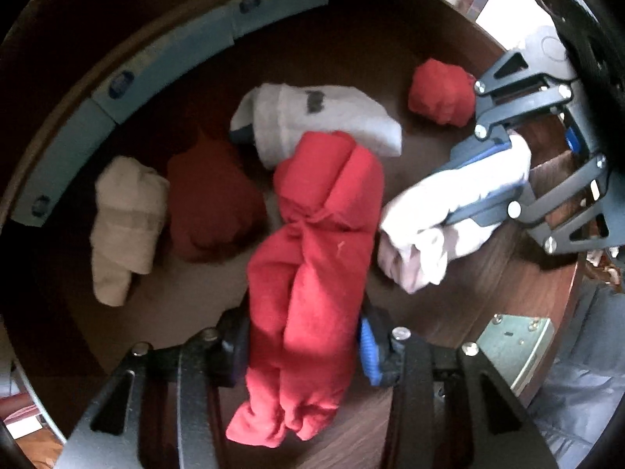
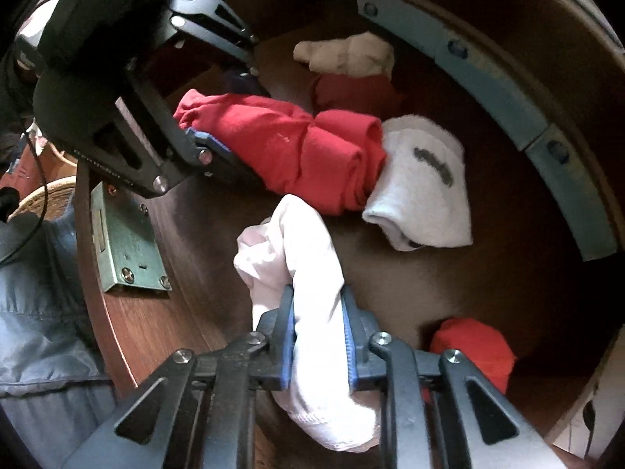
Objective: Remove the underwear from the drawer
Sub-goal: 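Grasp the red rolled sock with the left gripper while the right grasps pink underwear, then lift the red sock and pink underwear out of the drawer with both grippers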
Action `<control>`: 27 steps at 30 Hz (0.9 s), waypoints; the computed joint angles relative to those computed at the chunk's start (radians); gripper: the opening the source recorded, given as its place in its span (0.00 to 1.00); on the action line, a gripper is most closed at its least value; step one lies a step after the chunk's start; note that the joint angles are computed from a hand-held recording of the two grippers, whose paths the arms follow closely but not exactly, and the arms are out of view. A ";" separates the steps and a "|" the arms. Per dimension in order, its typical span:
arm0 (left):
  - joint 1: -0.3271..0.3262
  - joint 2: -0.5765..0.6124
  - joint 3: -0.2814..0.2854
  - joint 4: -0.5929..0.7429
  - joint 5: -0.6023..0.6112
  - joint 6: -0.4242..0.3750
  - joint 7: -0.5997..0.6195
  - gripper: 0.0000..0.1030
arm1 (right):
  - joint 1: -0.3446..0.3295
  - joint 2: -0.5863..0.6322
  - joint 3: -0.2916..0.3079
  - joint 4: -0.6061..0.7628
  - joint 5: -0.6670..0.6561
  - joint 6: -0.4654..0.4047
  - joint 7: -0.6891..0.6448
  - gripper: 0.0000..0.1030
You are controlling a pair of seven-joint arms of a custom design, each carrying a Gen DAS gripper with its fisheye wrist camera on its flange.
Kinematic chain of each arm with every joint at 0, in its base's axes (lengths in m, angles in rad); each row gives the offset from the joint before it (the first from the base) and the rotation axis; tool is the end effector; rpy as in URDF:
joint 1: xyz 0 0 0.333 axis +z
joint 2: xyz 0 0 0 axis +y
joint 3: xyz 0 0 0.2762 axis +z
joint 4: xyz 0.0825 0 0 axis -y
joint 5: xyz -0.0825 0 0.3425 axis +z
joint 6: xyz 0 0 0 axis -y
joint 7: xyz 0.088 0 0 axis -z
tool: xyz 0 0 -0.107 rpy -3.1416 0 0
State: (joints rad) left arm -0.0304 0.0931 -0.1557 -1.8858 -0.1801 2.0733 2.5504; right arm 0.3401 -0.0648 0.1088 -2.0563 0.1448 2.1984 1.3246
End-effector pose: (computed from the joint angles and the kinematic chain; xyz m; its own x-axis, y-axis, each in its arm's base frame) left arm 0.5420 -0.1094 0.4434 -0.8852 -0.4644 0.0274 -0.4602 0.8657 -0.1968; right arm 0.4651 0.2305 0.4628 0.5883 -0.8054 -0.0722 -0.7964 -0.5616 -0.2244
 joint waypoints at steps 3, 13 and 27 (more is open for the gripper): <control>-0.001 -0.053 0.003 -0.075 -0.016 0.081 0.015 0.42 | 0.002 -0.036 0.003 -0.038 -0.001 0.033 0.019 0.19; -0.007 -0.152 0.039 -0.197 -0.158 0.213 0.077 0.42 | -0.003 -0.144 0.001 -0.160 0.042 0.139 -0.016 0.19; -0.037 -0.240 0.121 -0.262 -0.289 0.340 0.111 0.42 | -0.015 -0.364 0.000 -0.379 0.105 0.324 0.014 0.19</control>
